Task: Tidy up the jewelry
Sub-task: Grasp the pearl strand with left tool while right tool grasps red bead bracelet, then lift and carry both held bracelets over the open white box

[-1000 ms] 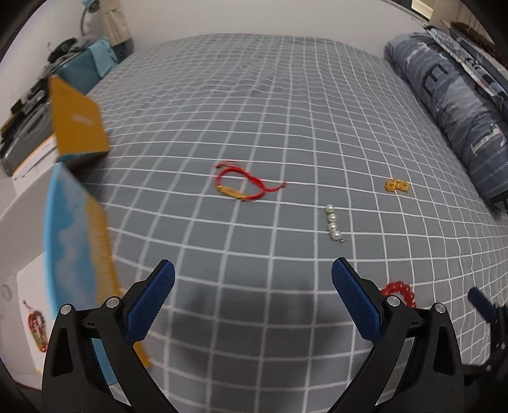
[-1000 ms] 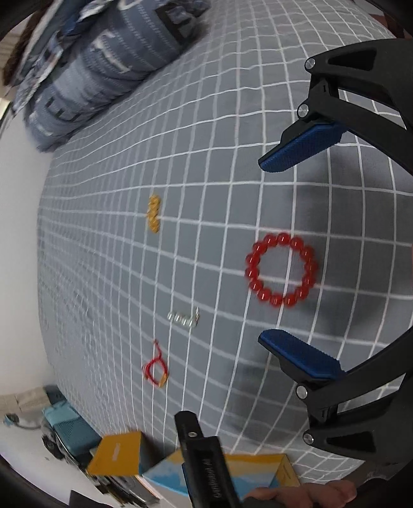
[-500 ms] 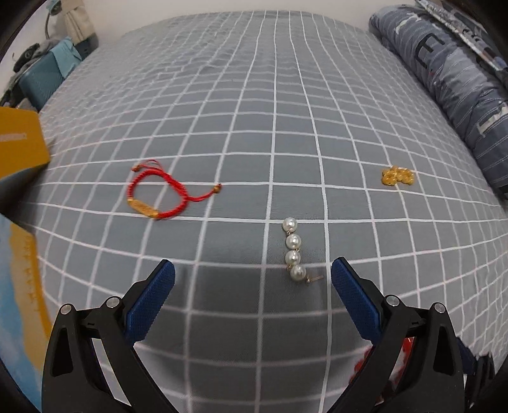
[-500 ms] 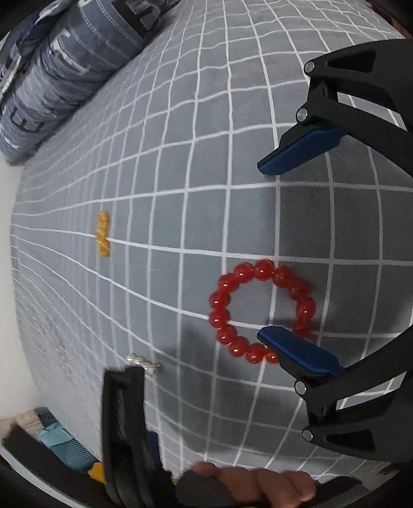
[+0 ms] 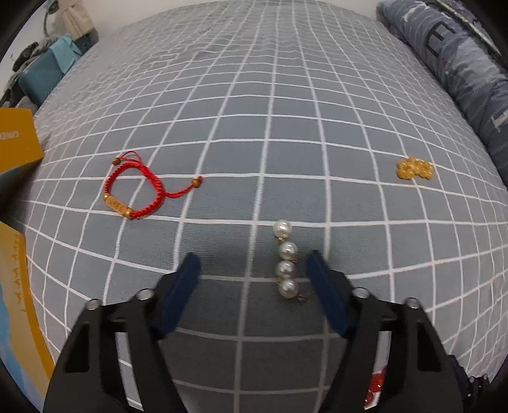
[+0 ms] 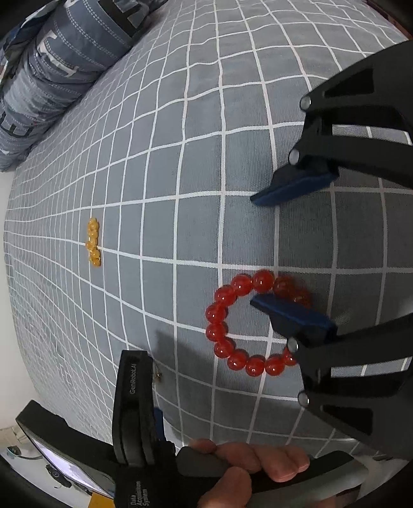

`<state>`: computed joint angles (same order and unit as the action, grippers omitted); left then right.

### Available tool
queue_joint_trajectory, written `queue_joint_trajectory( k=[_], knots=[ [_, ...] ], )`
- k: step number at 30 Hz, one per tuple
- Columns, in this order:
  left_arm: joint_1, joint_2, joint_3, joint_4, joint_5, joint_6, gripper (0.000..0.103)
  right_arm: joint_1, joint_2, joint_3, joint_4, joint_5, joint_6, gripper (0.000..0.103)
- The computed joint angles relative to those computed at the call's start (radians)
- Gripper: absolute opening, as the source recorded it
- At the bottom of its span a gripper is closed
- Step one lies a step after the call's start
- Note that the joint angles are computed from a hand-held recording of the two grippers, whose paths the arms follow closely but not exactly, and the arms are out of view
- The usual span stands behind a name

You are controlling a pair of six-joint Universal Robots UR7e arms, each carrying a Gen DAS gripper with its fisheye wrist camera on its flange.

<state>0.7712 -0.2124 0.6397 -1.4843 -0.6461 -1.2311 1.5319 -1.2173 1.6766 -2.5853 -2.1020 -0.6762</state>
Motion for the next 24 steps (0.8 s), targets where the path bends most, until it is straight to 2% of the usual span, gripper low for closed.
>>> queue_joint_trajectory(
  k=[4,8,9,10,24],
  knots=[
    [-0.003,-0.002,0.002,-0.007,-0.011,0.01,0.045,0.005,-0.001,0.011,-0.01,-0.006,-0.013,0.033],
    [-0.008,-0.007,0.016,-0.008,-0.015,0.01,0.022,0.011,0.0,0.017,-0.017,-0.017,-0.017,0.015],
    [-0.008,-0.006,0.012,0.0,-0.016,0.01,0.014,0.011,0.0,0.016,-0.017,-0.019,-0.016,0.014],
    [-0.013,-0.007,0.015,0.0,-0.021,0.008,0.011,0.012,0.0,0.018,-0.022,-0.021,-0.018,0.014],
    [-0.033,-0.029,0.047,-0.003,-0.017,-0.002,0.011,0.012,-0.024,0.026,-0.026,0.018,-0.023,0.013]
  ],
)
